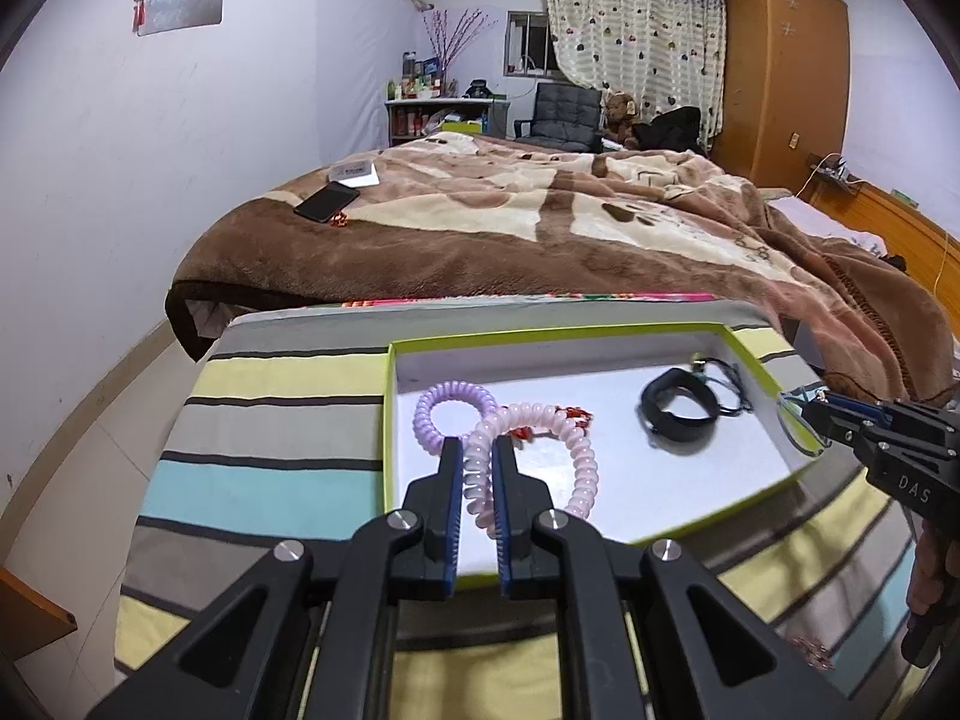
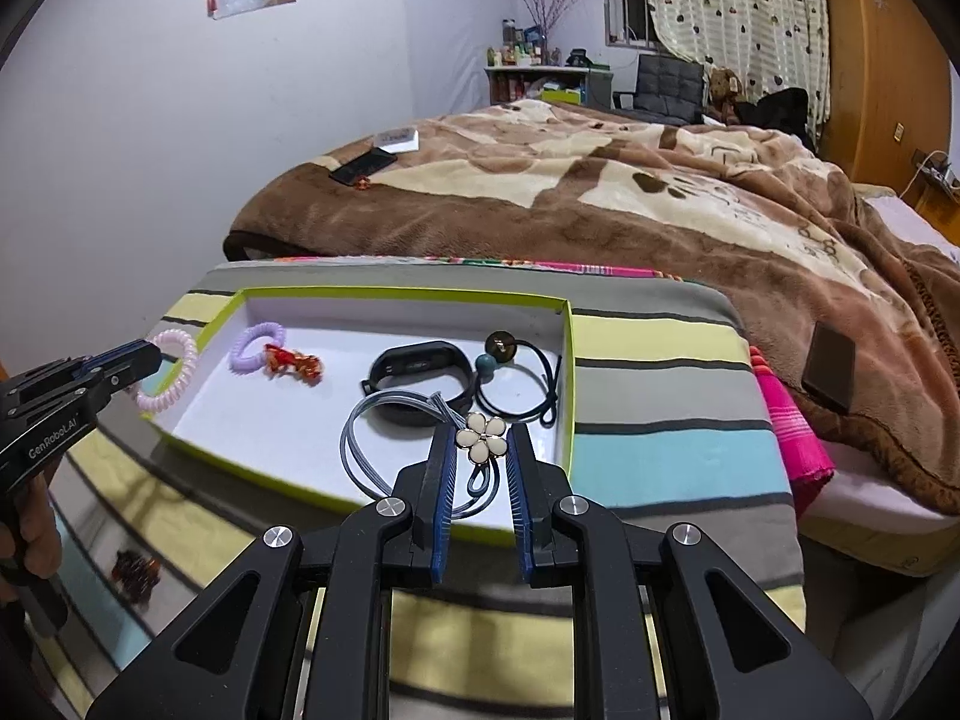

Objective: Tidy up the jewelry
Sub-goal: 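Carry the pink coil and flower hair tie over the lime-green box with both tools, then open both tools to drop the hair ties inside the box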

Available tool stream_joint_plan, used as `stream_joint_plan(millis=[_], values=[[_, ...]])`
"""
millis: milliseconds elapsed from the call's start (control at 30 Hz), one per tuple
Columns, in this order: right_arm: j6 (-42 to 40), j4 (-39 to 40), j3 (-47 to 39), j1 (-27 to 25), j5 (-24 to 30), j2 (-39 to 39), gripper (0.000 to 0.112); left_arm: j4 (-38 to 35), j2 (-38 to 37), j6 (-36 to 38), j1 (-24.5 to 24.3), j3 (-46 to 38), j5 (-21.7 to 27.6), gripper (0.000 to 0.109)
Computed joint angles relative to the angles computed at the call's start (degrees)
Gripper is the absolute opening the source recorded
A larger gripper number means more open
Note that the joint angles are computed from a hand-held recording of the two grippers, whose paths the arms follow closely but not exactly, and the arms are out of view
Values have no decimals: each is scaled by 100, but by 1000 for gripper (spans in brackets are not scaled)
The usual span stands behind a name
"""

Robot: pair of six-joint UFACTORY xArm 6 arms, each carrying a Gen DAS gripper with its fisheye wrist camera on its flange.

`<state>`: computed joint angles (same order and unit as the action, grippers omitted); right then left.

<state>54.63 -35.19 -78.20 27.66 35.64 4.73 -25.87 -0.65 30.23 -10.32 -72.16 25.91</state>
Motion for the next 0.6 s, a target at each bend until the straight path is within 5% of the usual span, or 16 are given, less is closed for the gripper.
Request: stream_joint_plan(millis=[600], values=[[-623,644,-648,-164,413,755,18,835,722,-724,32,-479,199,11]])
